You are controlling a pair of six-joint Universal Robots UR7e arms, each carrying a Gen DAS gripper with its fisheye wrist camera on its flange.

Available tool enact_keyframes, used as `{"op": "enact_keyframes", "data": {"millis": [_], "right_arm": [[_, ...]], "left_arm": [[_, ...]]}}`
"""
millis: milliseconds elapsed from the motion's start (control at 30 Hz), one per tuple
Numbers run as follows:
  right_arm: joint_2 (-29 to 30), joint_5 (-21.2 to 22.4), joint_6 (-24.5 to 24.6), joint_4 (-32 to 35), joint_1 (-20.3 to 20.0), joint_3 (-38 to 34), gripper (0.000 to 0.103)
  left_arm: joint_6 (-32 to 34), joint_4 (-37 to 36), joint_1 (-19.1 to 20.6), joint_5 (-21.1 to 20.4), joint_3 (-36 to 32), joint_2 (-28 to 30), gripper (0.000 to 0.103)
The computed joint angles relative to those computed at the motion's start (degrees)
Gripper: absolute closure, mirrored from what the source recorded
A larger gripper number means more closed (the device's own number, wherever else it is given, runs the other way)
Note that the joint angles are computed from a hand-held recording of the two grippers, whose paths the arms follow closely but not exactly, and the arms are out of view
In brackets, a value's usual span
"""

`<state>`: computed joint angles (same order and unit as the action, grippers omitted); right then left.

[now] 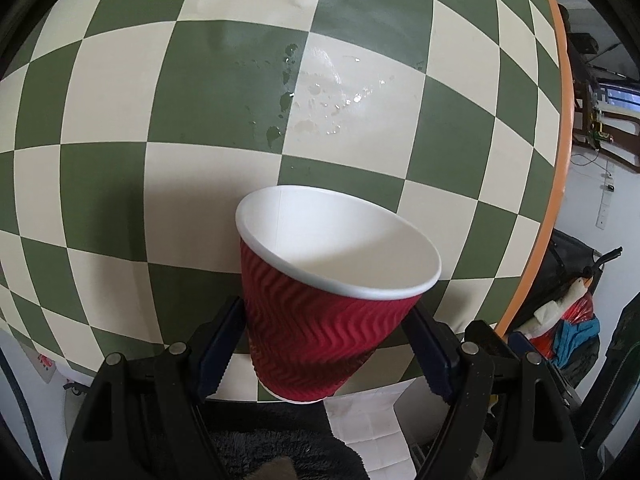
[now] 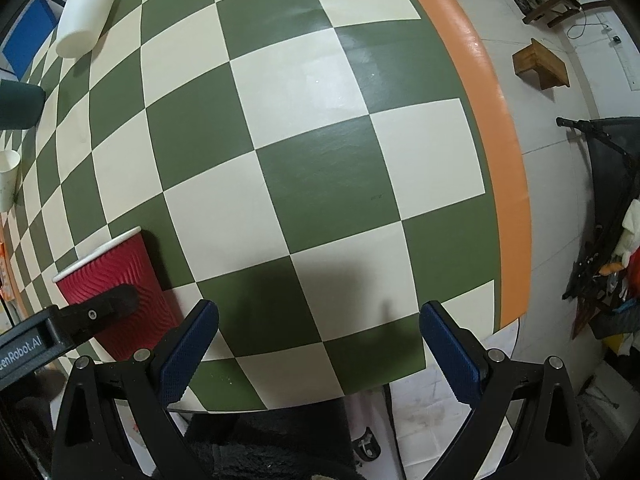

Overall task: Flip cup upside down
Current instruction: 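Lift the red cup with the left tool and rotate it rim-up, then set the red cup upright on the table and open the left tool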

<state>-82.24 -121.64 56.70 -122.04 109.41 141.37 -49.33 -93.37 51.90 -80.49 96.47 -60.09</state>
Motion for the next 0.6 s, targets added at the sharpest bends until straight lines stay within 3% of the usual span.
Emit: {"op": "enact_keyframes", "data": {"millis": [233,300,433,600], "right_arm": [[-1.5,-0.3,0.0,0.9,-0.3,-0.2,0.001],[-1.9,-0.3,0.3,1.2,0.0,-0.2,0.001],[-2.5,-0.1,0.5,1.6,0.3,-0.6,0.001],[-4.0,0.5,1.4,2.5,2.6,-1.0,0.001]], "left_arm": [[0.3,-1.6,-0.8,0.4,1.0,0.1,0.023],[0.7,-1.8,-0.8,0.3,1.0,-0.2,0.018],[0.6,-2.5,-1.3,0.1,1.2,-1.1,0.016],[0.8,-2.1,-3.0,1.6,0.8,-3.1,0.016]]}}
